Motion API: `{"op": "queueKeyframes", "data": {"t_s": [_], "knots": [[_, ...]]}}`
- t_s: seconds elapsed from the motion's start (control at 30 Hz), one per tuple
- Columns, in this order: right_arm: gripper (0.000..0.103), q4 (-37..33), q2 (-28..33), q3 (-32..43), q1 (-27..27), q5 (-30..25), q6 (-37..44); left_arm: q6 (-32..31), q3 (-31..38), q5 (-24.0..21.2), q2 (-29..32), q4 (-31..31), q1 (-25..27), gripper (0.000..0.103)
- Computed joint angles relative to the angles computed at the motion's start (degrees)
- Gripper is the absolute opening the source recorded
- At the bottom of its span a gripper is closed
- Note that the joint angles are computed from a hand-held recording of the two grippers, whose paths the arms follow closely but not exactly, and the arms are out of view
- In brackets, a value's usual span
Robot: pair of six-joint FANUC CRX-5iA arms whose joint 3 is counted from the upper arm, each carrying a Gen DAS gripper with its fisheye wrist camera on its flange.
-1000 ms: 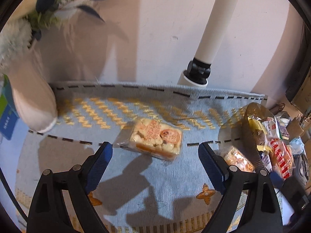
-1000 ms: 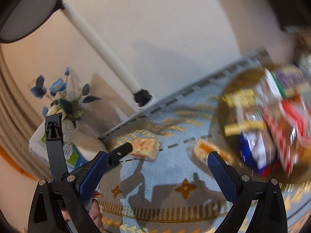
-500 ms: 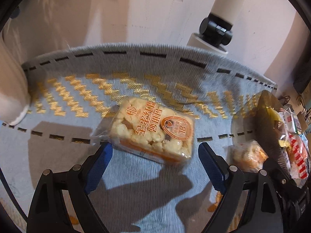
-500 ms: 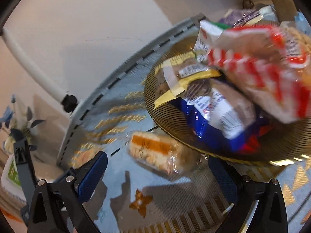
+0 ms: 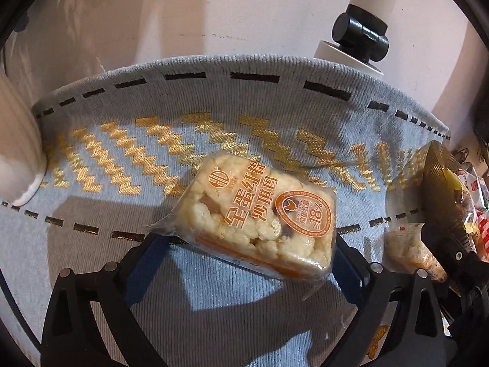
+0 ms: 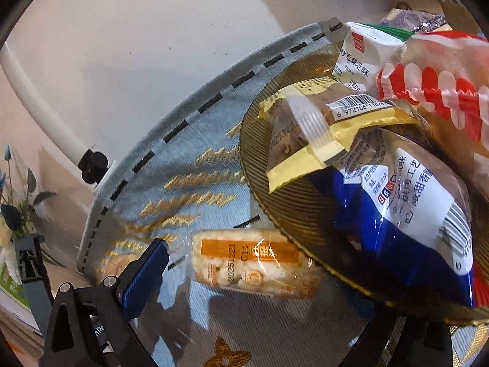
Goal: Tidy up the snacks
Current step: 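Grasp the square puffed-snack pack with the left tool while the right tool grasps the orange-labeled rice cracker roll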
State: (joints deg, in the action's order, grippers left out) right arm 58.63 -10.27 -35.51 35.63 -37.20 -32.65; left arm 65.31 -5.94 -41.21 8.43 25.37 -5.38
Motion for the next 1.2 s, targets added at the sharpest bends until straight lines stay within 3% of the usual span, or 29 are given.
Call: {"op": "queueKeyframes", "data": {"t_s": [0.43, 0.5, 0.6, 0.67, 0.77, 0.9, 1.2], "knots": [[0.103, -12.0, 1.7, 6.0, 2.0, -4.5, 16.9, -0.2, 0.8, 0.4, 1.4, 0.2, -0.3, 0.1], [0.092, -13.0, 2.7, 7.3, 2.3, -5.3, 18.2, -0.1, 0.9, 0.4, 1.5, 0.1, -0.3, 0.1], [0.084, -11.8, 1.9, 6.1, 1.9, -3.3, 16.2, -1.2, 0.4, 1.1, 1.5, 1.5, -0.4, 0.098], [0.082, -11.7, 1.2, 5.4, 1.6, -2.8, 16.4, -3.7, -1.7, 3.0, 0.5, 4.7, -0.1, 0.08], [0.08, -10.6, 0.2, 3.8, 1.2, -0.4, 16.1, -6.8, -4.2, 4.6, -0.1, 9.8, 0.4, 0.078], [0.079, -9.2, 1.0, 3.8, 0.8, 2.4, 15.9, -5.1, -4.7, 6.3, -0.4, 9.2, 0.3, 0.078], [0.078, 2.5, 0.3, 0.8, 0.7, 7.8, 11.7, -1.8, -8.0, 11.6, -2.9, 7.8, -0.5, 0.078]]}}
